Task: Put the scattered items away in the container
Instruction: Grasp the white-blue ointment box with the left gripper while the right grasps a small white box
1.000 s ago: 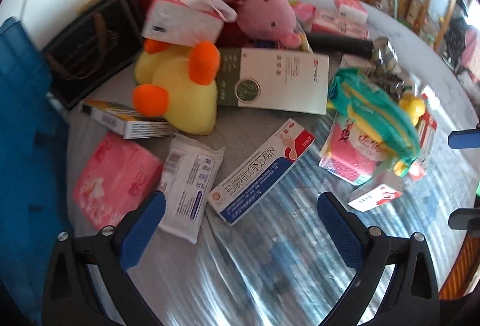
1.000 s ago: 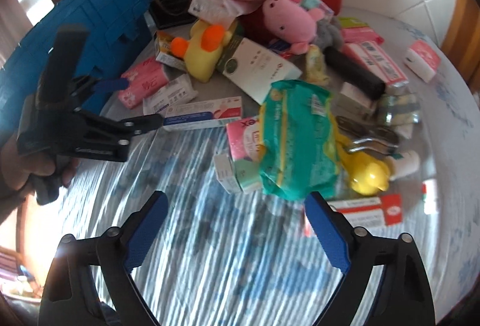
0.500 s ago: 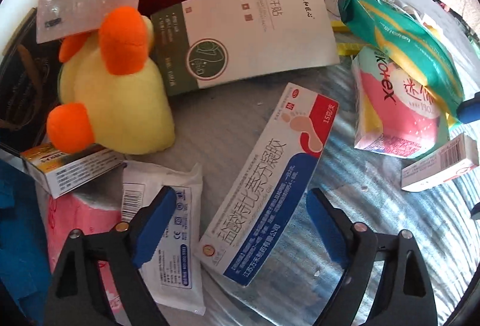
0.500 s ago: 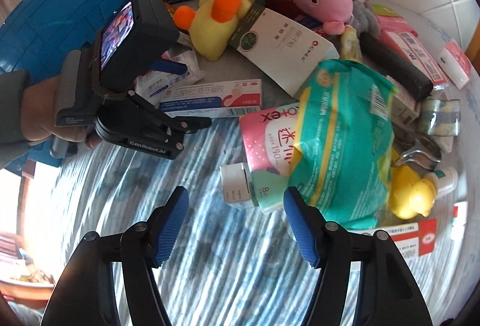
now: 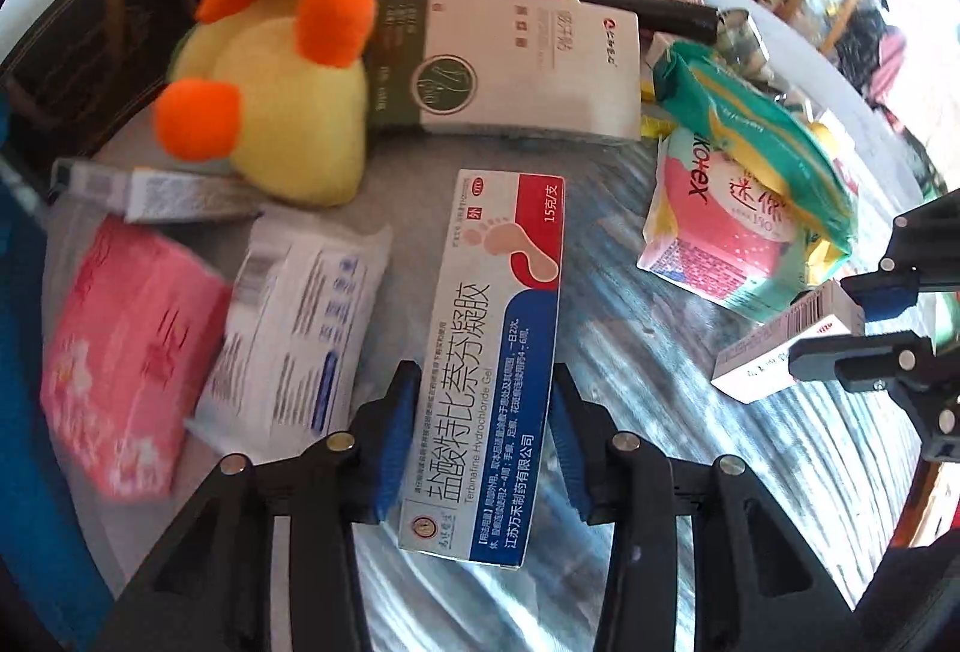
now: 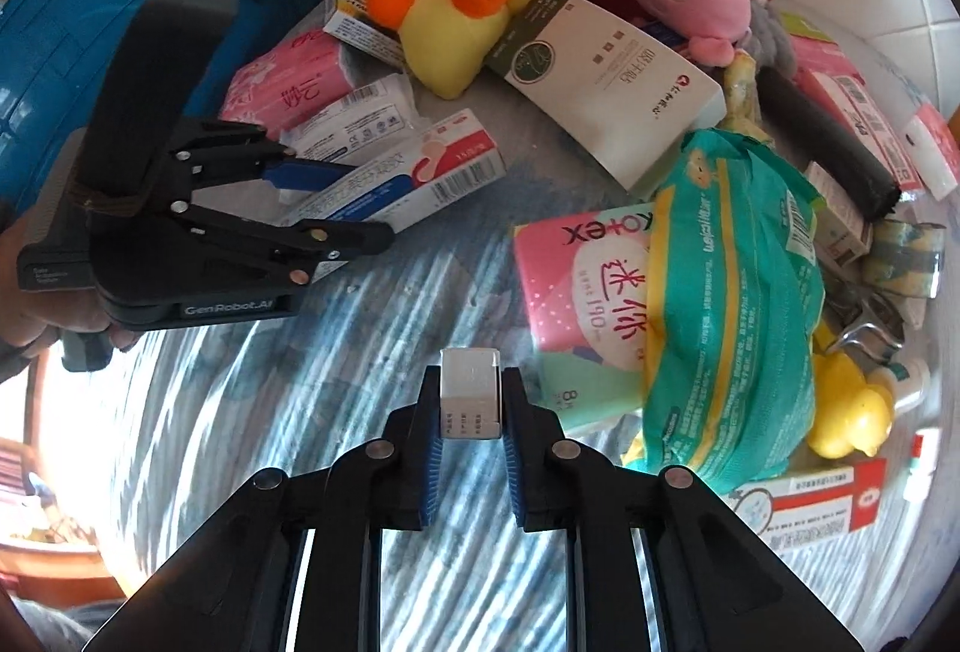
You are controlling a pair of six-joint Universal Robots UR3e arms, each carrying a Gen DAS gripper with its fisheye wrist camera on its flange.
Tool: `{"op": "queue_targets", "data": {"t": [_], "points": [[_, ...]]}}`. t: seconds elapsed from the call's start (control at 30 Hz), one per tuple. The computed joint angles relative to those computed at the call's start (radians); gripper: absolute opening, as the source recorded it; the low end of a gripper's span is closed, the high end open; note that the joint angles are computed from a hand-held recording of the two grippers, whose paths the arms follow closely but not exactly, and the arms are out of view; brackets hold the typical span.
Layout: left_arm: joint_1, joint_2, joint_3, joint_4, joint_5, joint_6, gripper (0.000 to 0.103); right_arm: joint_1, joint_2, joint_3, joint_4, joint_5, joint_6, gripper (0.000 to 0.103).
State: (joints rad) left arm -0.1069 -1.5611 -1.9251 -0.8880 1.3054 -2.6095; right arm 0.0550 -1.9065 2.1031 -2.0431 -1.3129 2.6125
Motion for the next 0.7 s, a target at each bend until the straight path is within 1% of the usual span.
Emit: {"op": "queue_targets", "data": {"t": [0.1, 0.17, 0.3, 0.37, 0.47, 0.53, 0.6, 0.7], "points": [[0.022, 0.08, -0.049, -0.015, -0.005, -0.002, 0.042, 0.002, -0.024, -0.011, 0.023, 0.001, 0.011, 0.017], [0.034, 0.11, -0.062, -0.016, 0.024, -0.004, 0.042, 0.004, -0.042, -0.028, 0.047, -0.002, 0.017, 0.017], [0.022, 0.194, -0.095, -0.009, 0.081, -0.074, 0.042, 0.008, -0.106, -0.068, 0.123, -0.016, 0.019, 0.017], [0.018, 0.24, -0.088, -0.034, 0.105, -0.113, 0.042, -0.003, -0.149, -0.098, 0.179, -0.018, 0.015, 0.017], [-0.027, 0.263, -0.032, -0.073, 0.155, -0.192, 0.042, -0.031, -0.203, -0.142, 0.253, -0.011, 0.008, 0.017], [-0.037, 0.296, 0.015, -0.134, 0.168, -0.219, 0.042, -0.075, -0.249, -0.18, 0.325, 0.004, -0.016, 0.017], [-0.067, 0.301, 0.075, -0.176, 0.189, -0.261, 0.042, -0.137, -0.3, -0.225, 0.415, 0.027, -0.057, 0.017], [-0.083, 0.314, 0.178, -0.256, 0.184, -0.302, 0.042, -0.274, -0.378, -0.317, 0.587, 0.084, -0.157, 0.017]]}}
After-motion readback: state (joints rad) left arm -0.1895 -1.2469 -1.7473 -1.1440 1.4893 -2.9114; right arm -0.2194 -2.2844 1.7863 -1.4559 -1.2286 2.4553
